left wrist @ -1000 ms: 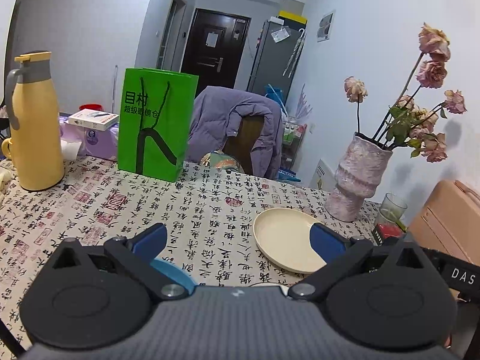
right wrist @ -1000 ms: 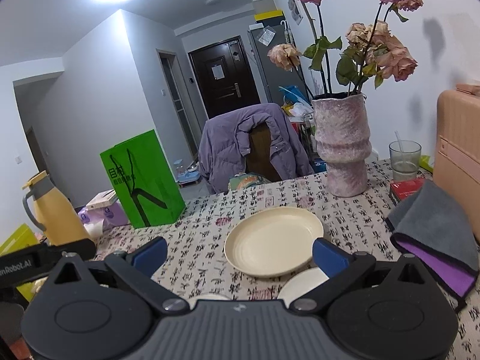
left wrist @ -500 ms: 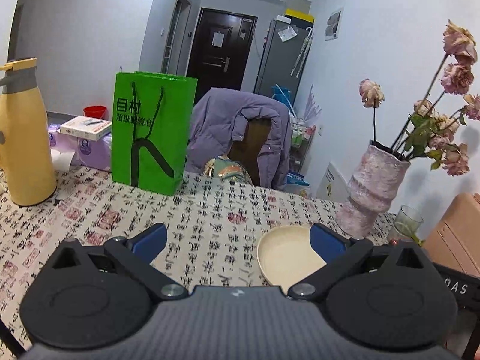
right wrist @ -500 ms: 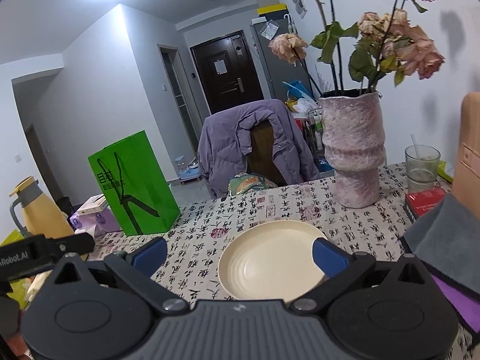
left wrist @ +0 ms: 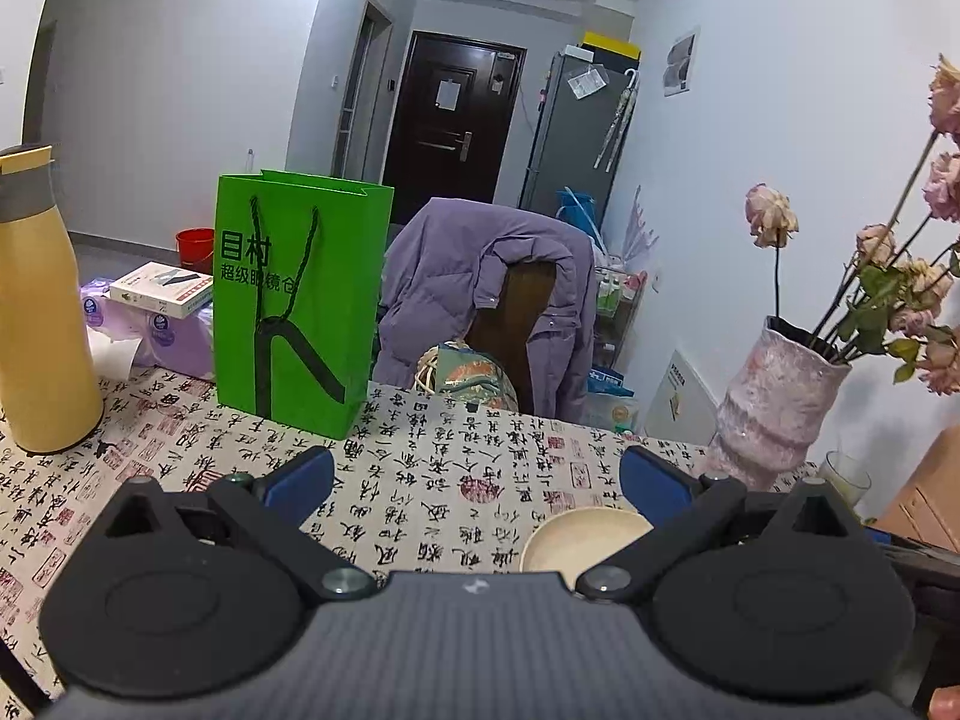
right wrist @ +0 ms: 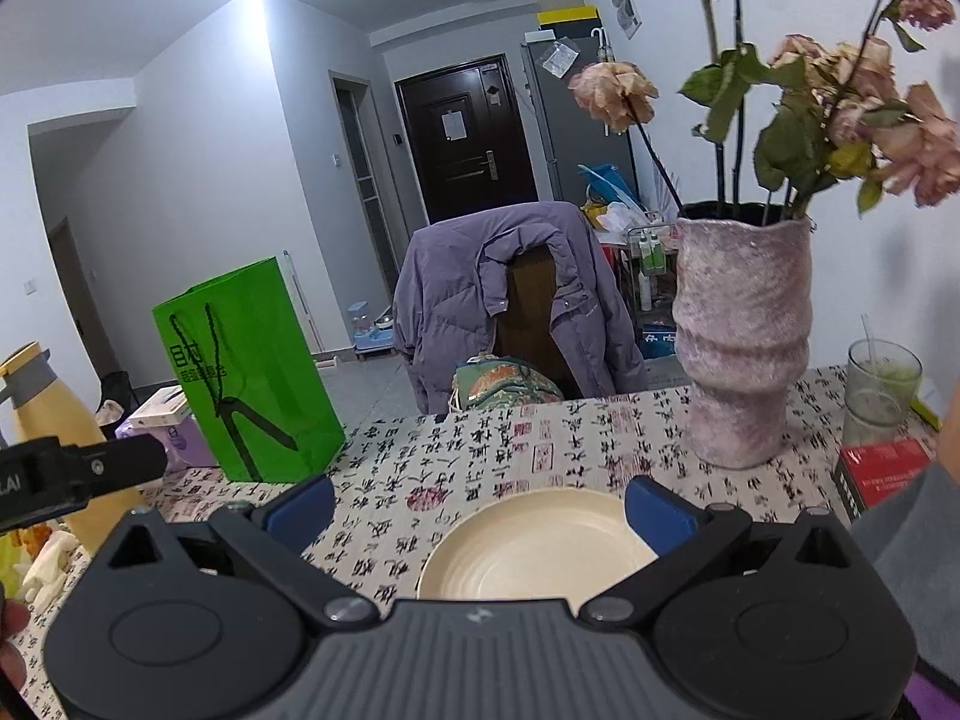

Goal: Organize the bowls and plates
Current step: 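Move both open grippers toward the plain cream plate beside the pink vase, then lower both grippers onto the plain cream plate rim and close them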

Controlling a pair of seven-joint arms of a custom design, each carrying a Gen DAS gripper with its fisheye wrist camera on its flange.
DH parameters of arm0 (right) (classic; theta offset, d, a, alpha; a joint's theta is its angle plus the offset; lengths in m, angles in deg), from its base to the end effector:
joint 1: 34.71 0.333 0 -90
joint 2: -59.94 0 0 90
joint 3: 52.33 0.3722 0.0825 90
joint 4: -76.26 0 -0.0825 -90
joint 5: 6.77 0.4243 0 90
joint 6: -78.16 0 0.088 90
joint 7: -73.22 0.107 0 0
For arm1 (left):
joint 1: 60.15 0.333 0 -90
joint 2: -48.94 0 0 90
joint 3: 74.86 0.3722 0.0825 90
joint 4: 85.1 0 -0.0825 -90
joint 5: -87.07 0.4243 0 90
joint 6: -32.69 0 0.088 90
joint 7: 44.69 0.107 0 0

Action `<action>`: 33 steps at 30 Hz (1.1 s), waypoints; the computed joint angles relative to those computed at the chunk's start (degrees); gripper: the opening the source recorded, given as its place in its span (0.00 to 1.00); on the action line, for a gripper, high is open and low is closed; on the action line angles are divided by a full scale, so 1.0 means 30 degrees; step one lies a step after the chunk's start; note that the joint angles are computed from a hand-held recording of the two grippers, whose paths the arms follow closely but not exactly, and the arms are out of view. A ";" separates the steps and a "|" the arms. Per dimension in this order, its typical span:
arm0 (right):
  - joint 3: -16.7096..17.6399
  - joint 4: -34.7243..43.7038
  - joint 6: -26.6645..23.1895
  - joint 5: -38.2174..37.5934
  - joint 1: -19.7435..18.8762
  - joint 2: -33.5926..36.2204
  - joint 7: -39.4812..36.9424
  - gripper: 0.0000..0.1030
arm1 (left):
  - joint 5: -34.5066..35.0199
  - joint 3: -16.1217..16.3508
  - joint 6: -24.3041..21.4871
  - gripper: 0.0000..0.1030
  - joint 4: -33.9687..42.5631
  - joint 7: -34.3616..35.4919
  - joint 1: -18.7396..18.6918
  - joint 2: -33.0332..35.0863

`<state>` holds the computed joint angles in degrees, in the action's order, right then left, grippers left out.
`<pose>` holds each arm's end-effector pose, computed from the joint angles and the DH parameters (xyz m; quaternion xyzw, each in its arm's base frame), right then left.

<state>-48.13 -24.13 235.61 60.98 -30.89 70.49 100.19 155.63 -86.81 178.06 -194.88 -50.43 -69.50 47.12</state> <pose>0.7030 0.0573 0.5759 -0.6850 0.5109 -0.1889 0.4838 0.5847 -0.2415 0.6162 -0.7284 0.4400 -0.3625 0.3801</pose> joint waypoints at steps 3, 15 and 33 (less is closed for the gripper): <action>0.0063 0.0703 0.0211 -0.0548 0.0104 0.0577 0.0392 1.00 | 0.0099 0.0057 -0.0121 1.00 0.0324 0.0022 0.0015 0.0331; 0.0372 0.1648 -0.0274 -0.0352 -0.0679 0.2256 0.0661 1.00 | -0.0430 0.0468 -0.0888 1.00 0.1139 0.0303 -0.0448 0.1534; 0.0376 0.3245 -0.2167 -0.2965 -0.1582 0.3849 0.4562 1.00 | -0.2226 0.1042 -0.3398 1.00 0.3865 0.2734 -0.1825 0.4292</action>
